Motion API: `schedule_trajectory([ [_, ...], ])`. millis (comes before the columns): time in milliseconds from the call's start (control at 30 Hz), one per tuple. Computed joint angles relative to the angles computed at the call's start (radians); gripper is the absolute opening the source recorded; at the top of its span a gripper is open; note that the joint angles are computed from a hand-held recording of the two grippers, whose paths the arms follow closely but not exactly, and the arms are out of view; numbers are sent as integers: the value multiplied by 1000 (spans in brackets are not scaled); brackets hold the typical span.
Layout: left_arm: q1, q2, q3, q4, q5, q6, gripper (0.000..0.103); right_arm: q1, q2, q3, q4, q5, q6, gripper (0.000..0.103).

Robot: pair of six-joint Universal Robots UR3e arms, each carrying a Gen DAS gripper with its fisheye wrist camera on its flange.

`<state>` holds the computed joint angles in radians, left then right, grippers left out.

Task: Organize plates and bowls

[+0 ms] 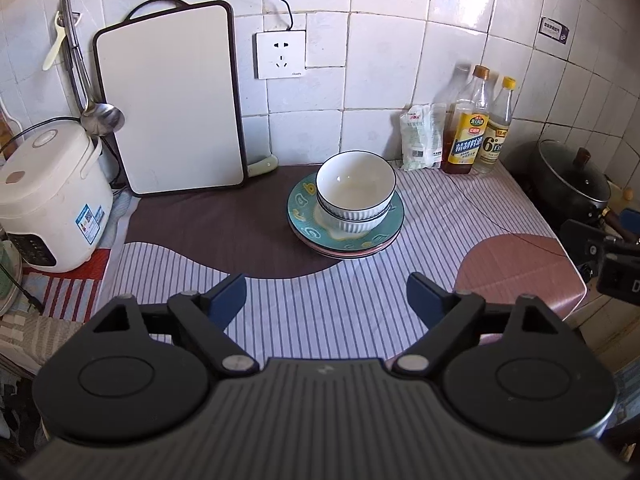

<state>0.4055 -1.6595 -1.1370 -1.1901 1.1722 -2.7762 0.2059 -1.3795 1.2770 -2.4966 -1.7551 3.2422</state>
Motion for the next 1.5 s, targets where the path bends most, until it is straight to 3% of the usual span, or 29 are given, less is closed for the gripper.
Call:
schedule_trajectory([
  [167, 3, 44, -81, 67, 12, -20, 101, -15, -31, 34, 6, 58, 25, 100],
  [300, 5, 73, -158, 152, 18, -27, 103, 26, 12, -30, 83, -55, 80, 103],
  [400, 5, 78, -181, 176, 24, -31, 103, 17, 29, -70, 154, -56, 101, 103],
  [700, 3, 98, -213, 214, 25, -28, 103, 27, -7, 30, 23, -81, 57, 103],
  [967, 12, 120, -239, 222, 15, -35, 103, 5, -59, 111, -44, -8, 86, 103],
  [1300, 26, 121, -250, 199, -14, -23, 103, 22, -51, 103, -21, -10, 72, 103],
  [1500, 27, 130, -309, 283, -2, -53, 103, 50, -52, 125, -71, -46, 41, 103],
])
